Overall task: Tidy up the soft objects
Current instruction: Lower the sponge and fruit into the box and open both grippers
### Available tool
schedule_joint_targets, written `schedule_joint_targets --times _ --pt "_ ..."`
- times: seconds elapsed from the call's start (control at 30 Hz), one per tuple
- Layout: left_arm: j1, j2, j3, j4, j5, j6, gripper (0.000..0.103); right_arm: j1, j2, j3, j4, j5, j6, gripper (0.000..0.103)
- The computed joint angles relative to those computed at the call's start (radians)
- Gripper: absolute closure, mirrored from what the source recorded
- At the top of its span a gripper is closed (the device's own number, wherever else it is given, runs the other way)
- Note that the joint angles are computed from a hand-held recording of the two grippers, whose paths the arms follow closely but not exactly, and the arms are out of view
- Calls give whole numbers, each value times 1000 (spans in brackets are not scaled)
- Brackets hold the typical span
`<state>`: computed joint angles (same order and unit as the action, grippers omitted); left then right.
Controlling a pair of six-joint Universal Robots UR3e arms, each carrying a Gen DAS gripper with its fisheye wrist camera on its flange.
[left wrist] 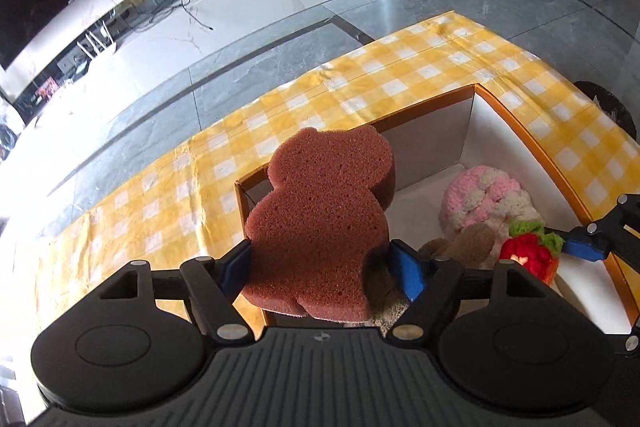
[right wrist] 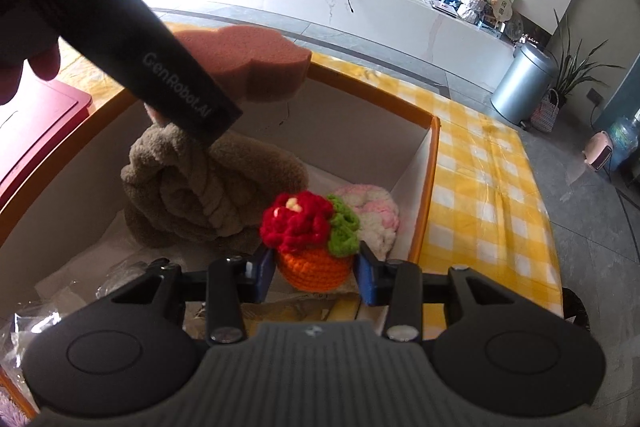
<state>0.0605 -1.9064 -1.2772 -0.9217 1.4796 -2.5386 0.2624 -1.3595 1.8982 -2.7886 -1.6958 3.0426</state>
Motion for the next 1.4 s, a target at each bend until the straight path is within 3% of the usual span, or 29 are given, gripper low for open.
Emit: schedule_joint_targets --times 0.2,0.4,0.57,0.77,1.03,1.4 --pt "-37 41 -124 173 47 161 21 -6 -22 15 11 14 22 62" --pt "3 -14 35 -110 -51 130 21 -14 -20 16 18 33 31 62" --pt "17 -15 21 -100 -76 96 14 1 -23 16 36 34 27 62" --pt "65 16 5 -103 -167 34 12 5 -52 26 72 47 8 61" --pt "82 68 -11 -149 -194 67 10 17 -76 34 99 43 27 59" --pt "146 225 -94 -224 -244 136 11 55 -169 38 164 -10 83 43"
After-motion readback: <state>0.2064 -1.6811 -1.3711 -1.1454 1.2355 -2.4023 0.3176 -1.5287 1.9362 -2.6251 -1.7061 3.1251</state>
